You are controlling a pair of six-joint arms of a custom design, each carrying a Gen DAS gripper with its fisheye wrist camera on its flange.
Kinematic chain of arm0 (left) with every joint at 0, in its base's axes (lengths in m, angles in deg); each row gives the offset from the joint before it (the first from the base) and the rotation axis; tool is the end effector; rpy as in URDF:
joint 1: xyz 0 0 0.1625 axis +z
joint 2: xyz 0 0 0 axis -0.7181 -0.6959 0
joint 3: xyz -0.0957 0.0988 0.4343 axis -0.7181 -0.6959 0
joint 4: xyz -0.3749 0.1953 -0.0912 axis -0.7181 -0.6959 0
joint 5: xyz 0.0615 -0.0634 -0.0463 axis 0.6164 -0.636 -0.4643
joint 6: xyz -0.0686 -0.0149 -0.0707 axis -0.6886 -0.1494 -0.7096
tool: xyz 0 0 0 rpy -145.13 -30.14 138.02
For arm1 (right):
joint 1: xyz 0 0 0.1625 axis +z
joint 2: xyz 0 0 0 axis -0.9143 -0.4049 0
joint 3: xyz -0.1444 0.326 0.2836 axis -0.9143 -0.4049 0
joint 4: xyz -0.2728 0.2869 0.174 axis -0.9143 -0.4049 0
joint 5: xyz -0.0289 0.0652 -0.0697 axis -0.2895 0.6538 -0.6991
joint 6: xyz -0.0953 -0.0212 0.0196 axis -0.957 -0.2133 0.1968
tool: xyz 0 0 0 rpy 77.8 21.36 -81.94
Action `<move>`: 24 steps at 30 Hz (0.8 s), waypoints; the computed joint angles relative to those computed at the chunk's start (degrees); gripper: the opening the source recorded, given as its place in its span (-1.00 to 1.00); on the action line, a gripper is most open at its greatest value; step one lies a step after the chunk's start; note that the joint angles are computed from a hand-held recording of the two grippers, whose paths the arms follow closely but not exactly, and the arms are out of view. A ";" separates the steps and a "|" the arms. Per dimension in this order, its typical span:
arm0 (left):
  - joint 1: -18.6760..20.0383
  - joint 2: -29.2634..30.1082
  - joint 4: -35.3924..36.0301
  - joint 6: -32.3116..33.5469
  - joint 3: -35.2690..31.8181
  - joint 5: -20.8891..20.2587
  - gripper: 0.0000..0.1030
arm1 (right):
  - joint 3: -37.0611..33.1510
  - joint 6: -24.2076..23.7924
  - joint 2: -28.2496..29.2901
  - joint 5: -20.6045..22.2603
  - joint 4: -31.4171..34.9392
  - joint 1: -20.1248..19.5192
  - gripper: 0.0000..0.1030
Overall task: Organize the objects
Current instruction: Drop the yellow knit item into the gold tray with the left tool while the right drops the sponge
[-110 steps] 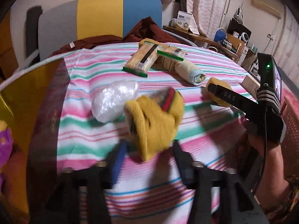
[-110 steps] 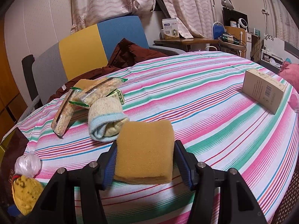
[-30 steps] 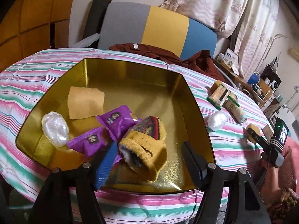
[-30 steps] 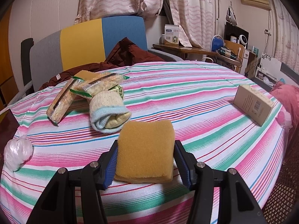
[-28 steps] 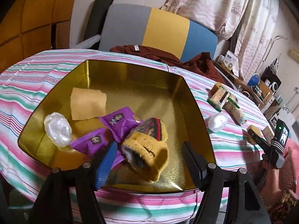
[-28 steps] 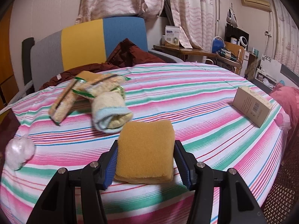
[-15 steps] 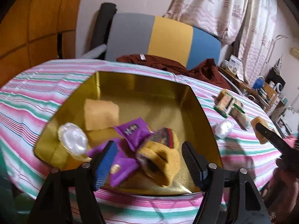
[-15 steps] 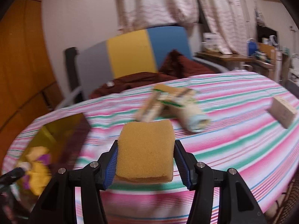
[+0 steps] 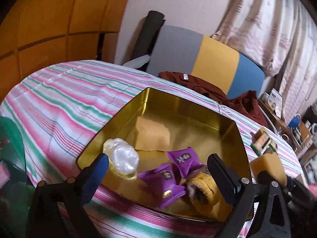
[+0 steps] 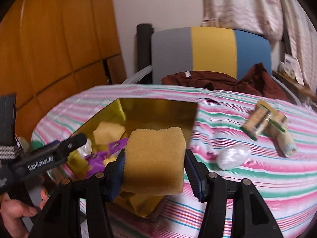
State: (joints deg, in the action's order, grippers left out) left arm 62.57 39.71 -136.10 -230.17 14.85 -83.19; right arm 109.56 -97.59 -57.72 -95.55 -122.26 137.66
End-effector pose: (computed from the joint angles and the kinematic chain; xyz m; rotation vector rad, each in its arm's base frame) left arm -0.4423 -0.3616 -0.0815 -0.4530 1.9308 -1.4249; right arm 0.0010 -0.4752 0.3857 1.4071 -2.4949 0.6450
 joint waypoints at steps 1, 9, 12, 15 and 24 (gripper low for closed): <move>0.00 -0.10 -0.16 -0.40 0.16 -0.17 0.95 | 0.73 -0.40 0.06 -0.79 -0.89 0.50 0.10; -0.26 -0.47 -0.53 -2.04 0.70 -0.59 0.95 | 5.54 -0.76 3.18 -8.73 -14.74 3.95 0.13; -0.29 -0.62 -0.27 -2.46 0.75 -0.65 0.95 | 5.40 0.61 4.09 -11.11 -15.53 4.47 0.16; -0.26 -0.82 -0.78 -2.36 1.06 -0.63 0.95 | 4.20 2.71 3.15 -10.27 -11.30 3.81 0.22; -0.12 -0.70 -2.15 -1.44 1.14 -0.78 0.95 | 1.13 7.05 1.53 -8.19 -4.28 2.41 0.28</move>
